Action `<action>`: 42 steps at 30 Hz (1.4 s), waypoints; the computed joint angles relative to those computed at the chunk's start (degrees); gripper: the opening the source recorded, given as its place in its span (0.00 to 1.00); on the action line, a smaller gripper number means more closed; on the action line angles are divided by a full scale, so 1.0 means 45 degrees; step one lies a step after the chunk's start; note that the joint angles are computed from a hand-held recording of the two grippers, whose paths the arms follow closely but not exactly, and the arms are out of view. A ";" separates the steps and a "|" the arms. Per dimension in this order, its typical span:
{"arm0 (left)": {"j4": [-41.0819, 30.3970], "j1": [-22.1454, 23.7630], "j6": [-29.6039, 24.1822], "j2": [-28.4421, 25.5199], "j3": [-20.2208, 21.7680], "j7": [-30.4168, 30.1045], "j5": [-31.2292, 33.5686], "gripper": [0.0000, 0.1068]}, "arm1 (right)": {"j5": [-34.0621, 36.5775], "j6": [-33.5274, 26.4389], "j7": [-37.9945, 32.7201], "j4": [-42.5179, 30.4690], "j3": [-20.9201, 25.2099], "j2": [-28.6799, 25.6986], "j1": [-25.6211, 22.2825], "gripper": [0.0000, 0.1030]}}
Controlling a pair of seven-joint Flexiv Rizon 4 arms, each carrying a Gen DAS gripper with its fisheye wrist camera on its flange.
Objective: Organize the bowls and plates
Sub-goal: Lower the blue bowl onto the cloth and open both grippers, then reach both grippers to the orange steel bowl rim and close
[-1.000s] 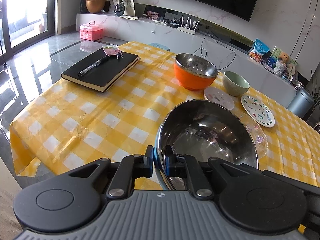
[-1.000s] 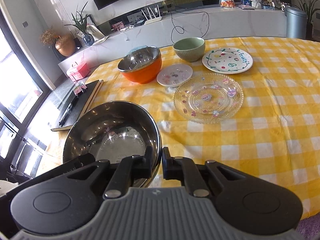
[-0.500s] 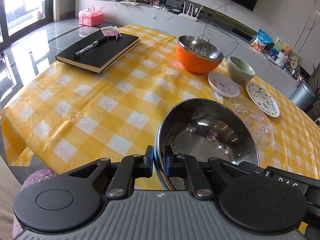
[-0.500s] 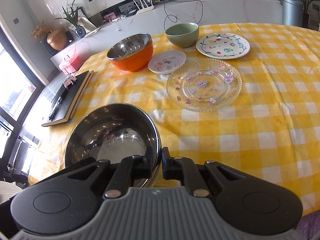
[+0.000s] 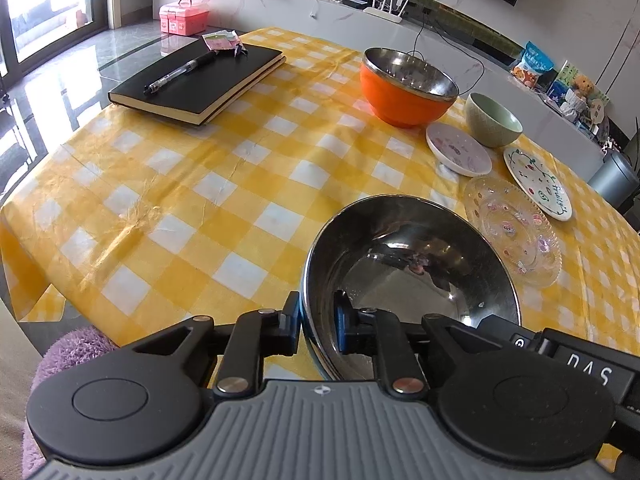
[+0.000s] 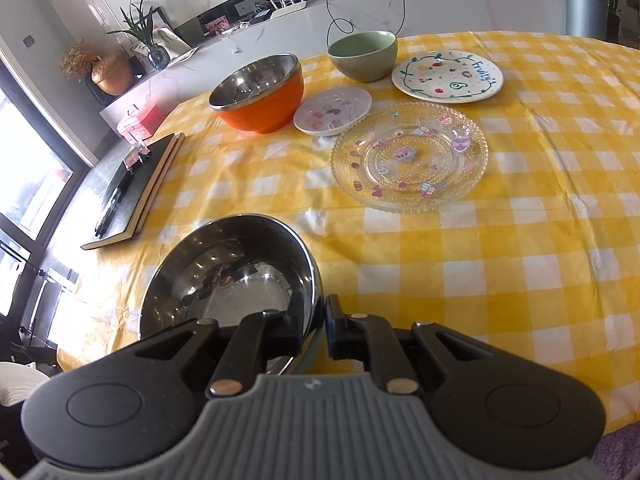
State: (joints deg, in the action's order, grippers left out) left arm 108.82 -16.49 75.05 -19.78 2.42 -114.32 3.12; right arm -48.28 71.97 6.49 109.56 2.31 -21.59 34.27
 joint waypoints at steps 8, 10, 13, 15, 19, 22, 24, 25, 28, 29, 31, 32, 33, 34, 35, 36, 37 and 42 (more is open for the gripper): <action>-0.0218 -0.0319 -0.0001 0.0121 0.0414 -0.0568 0.0741 0.41 | -0.0671 0.0243 0.0749 0.0227 -0.0268 0.0218 0.0027 0.28; -0.0179 -0.0287 0.0179 0.0206 0.0380 -0.0597 0.0852 0.45 | -0.1081 0.0285 0.1081 0.0299 -0.0358 0.0317 0.0022 0.29; -0.0257 -0.0417 0.0344 0.0306 0.0537 -0.0789 0.1220 0.48 | -0.1997 0.0458 0.1798 0.0419 -0.0528 0.0467 -0.0030 0.32; -0.0374 -0.0601 0.0466 0.0353 0.0776 -0.1074 0.1684 0.49 | -0.2846 0.0620 0.2437 0.0493 -0.0658 0.0582 -0.0109 0.33; -0.0576 -0.0755 0.0832 0.0371 0.1060 -0.1551 0.2354 0.52 | -0.4509 0.0482 0.3607 0.0499 -0.0637 0.0790 -0.0420 0.35; -0.0771 -0.0812 0.0921 0.0324 0.1167 -0.1756 0.2642 0.52 | -0.5483 0.0282 0.4288 0.0473 -0.0468 0.0889 -0.0766 0.37; -0.0884 -0.0761 0.0907 0.0264 0.1117 -0.1700 0.2691 0.52 | -0.5970 0.0205 0.4628 0.0442 -0.0300 0.0903 -0.1039 0.38; -0.0901 -0.0657 0.0919 0.0240 0.1006 -0.1556 0.2600 0.52 | -0.6156 0.0172 0.4732 0.0420 -0.0215 0.0895 -0.1171 0.39; -0.0907 -0.0327 0.0971 0.0172 0.0619 -0.0927 0.2153 0.52 | -0.6606 0.0123 0.5032 0.0347 -0.0046 0.0846 -0.1498 0.42; -0.0935 -0.0275 0.0963 0.0142 0.0547 -0.0743 0.2024 0.52 | -0.6723 0.0106 0.5073 0.0309 -0.0010 0.0816 -0.1583 0.43; -0.1062 -0.0112 0.0875 0.0042 0.0327 -0.0235 0.1676 0.52 | -0.6751 0.0007 0.4907 0.0191 0.0065 0.0721 -0.1710 0.44; -0.1131 0.0001 0.0838 -0.0022 0.0185 0.0074 0.1454 0.52 | -0.6741 0.0001 0.4814 0.0128 0.0082 0.0663 -0.1763 0.44; -0.1204 0.0101 0.0796 -0.0089 0.0053 0.0371 0.1223 0.52 | -0.6713 0.0015 0.4715 0.0052 0.0083 0.0595 -0.1811 0.44; -0.1282 0.0227 0.0737 -0.0164 -0.0111 0.0714 0.0949 0.52 | -0.6668 0.0021 0.4606 -0.0027 0.0079 0.0527 -0.1842 0.45; -0.1394 0.0294 0.0659 -0.0249 -0.0204 0.1004 0.0736 0.52 | -0.6567 -0.0002 0.4444 -0.0114 0.0074 0.0456 -0.1859 0.44; -0.1539 0.0293 0.0586 -0.0345 -0.0217 0.1235 0.0621 0.52 | -0.6415 -0.0054 0.4234 -0.0196 0.0076 0.0388 -0.1858 0.44; -0.1710 0.0262 0.0510 -0.0446 -0.0189 0.1446 0.0569 0.52 | -0.6134 -0.0128 0.3863 -0.0335 0.0088 0.0280 -0.1853 0.44; -0.2704 0.0183 0.0082 -0.1005 -0.0084 0.2394 0.0430 0.52 | -0.5260 -0.0104 0.2462 -0.1060 -0.0168 -0.0293 -0.1729 0.44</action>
